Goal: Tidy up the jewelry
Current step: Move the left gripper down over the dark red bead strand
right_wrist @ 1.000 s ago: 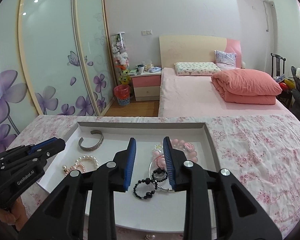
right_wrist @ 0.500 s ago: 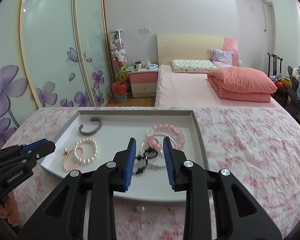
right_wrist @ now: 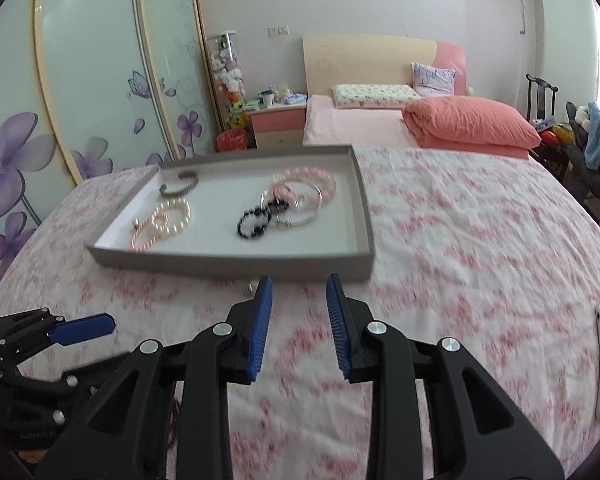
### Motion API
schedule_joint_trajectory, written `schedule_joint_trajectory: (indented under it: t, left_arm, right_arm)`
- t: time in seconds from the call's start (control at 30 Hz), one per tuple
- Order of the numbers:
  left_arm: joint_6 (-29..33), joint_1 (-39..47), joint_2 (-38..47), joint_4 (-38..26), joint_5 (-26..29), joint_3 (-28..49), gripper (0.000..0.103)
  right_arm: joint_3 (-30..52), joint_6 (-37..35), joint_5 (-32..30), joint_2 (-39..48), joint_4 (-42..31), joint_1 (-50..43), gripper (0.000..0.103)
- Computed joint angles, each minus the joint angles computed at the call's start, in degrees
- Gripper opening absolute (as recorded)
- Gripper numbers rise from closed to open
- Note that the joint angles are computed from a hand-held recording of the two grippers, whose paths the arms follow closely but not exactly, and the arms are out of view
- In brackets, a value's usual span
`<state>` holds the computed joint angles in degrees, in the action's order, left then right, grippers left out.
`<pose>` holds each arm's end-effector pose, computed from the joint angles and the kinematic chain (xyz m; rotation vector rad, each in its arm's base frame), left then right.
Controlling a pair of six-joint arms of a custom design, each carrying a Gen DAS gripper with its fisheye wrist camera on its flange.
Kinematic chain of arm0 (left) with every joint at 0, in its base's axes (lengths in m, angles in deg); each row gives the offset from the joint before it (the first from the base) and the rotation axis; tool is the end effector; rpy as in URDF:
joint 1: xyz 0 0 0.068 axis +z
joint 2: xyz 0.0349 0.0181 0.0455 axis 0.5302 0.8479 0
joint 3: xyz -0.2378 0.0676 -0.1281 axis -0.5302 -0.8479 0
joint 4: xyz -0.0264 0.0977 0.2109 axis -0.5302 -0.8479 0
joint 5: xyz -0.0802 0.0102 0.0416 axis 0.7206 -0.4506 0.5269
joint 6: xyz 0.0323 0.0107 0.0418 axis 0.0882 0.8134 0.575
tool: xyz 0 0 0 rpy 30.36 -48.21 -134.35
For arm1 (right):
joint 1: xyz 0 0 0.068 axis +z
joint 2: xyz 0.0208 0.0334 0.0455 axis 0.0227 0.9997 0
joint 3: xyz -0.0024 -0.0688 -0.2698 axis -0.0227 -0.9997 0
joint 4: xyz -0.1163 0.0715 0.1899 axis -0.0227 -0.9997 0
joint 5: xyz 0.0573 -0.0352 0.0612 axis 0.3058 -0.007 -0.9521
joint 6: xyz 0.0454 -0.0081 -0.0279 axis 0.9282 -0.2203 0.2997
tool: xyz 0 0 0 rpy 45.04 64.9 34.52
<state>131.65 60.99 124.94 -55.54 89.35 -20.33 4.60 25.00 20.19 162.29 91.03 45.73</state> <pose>0.2313 0.1009 0.1518 0.6914 2.3589 -0.5242 0.1477 0.1186 0.1613 0.1465 2.2632 0.0918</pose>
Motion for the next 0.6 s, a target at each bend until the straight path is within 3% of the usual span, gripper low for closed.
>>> schedule_joint_trajectory:
  t: [0.2, 0.47, 0.53, 0.6]
  left_arm:
    - [3.65, -0.55, -1.05, 2.52, -2.79, -5.25, 0.069]
    - [2.97, -2.71, -3.51, 11.32, -7.43, -11.92, 0.069]
    - [2.91, -2.87, -4.56, 13.65, -8.14, -13.63, 0.067]
    - [3.07, -2.83, -5.45, 15.18, -8.23, -14.92, 0.056]
  right_arm:
    - [-2.49, 3.1, 0.51, -2.88, -1.93, 1.1, 0.029]
    - [-3.7, 3.54, -0.48, -3.19, -1.01, 0.72, 0.03]
    - [-3.79, 3.68, -0.82, -3.03, -0.82, 0.68, 0.03]
    - [-3.87, 3.7, -1.27, -2.54, -0.25, 0.48, 0.03]
